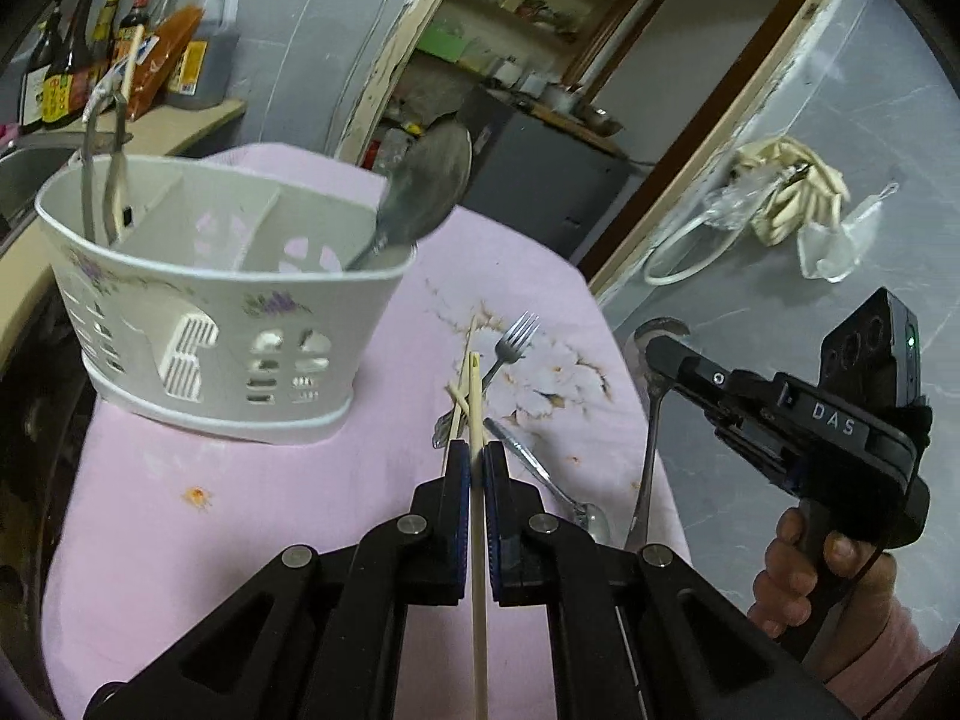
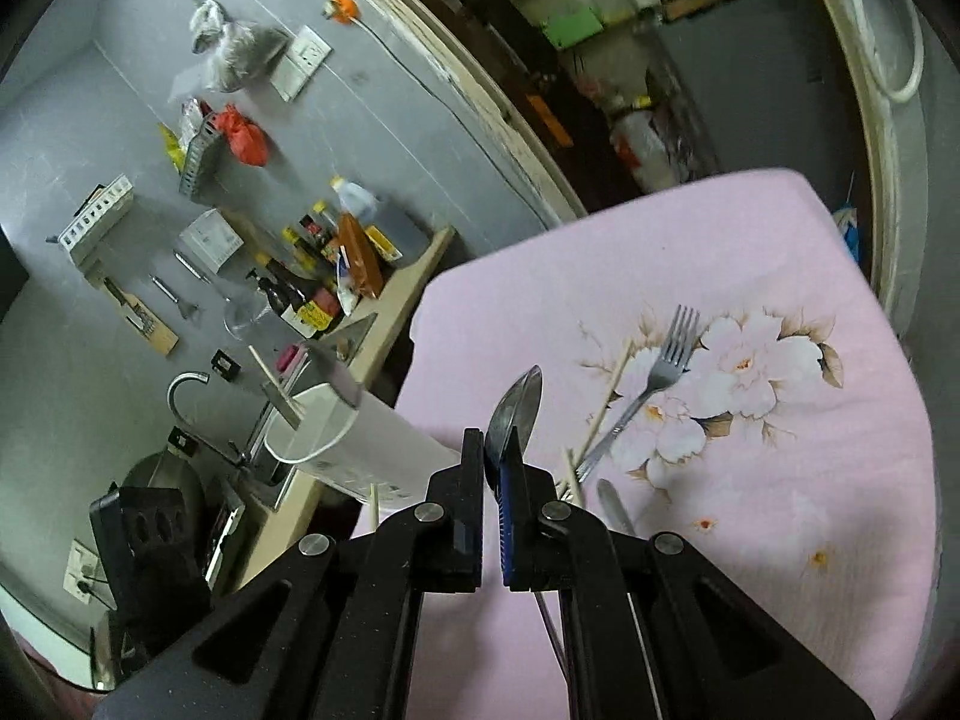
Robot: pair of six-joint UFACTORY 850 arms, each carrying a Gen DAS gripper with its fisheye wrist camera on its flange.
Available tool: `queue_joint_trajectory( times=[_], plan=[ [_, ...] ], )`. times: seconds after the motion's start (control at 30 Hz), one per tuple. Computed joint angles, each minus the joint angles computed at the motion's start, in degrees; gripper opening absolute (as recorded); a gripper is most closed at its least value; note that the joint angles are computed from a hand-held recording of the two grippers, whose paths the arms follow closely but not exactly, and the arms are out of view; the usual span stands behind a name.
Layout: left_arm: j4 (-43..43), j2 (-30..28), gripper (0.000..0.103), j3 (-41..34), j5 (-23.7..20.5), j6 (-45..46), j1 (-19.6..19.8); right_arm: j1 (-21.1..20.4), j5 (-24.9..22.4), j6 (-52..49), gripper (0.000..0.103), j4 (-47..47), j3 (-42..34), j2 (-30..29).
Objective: Organize utensils
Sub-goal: 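Lift the chopstick with the left tool while the right tool lifts the spoon, then lower the chopstick and spoon into the white caddy and open both tools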
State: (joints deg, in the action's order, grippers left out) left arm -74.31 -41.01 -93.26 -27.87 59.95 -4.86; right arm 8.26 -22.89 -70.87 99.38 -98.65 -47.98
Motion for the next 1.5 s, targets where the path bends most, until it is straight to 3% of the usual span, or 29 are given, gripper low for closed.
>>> queue_joint_trajectory(
  times=[0.13,0.3,0.53,0.73,0.9,1.03,1.33,1.5],
  plan=[
    [-5.01,2.10,0.005,1.62,-1.36,5.60,1.69,1.79,1.06,-11.78,0.004,12.87,2.95,2.57],
    [-11.51,4.04,0.005,1.22,-1.76,12.27,4.60,3.86,-1.33,-29.34,0.004,31.23,4.07,5.11],
    [-23.42,1.70,0.005,-6.14,0.09,24.72,8.51,7.30,-5.98,-47.18,0.004,48.52,-4.79,1.57],
    [-34.83,-4.25,0.005,-14.59,2.04,34.92,10.11,10.53,-1.86,-60.37,0.004,59.77,-17.33,-6.29],
    [-39.27,-9.03,0.005,-20.58,1.67,38.94,10.52,11.70,3.42,-64.30,0.004,64.21,-25.04,-11.67],
    [-45.47,-10.98,0.005,-22.49,1.82,47.12,10.17,12.10,5.26,-69.69,0.004,70.63,-28.18,-14.48],
    [-62.00,-8.39,0.005,-12.88,-3.33,67.95,9.12,12.83,6.99,-76.12,0.004,76.07,-30.48,-17.78],
    [-63.49,-7.40,0.005,-9.93,-3.49,71.73,8.76,12.85,7.14,-72.34,0.004,70.66,-30.35,-18.09]
  ],
)
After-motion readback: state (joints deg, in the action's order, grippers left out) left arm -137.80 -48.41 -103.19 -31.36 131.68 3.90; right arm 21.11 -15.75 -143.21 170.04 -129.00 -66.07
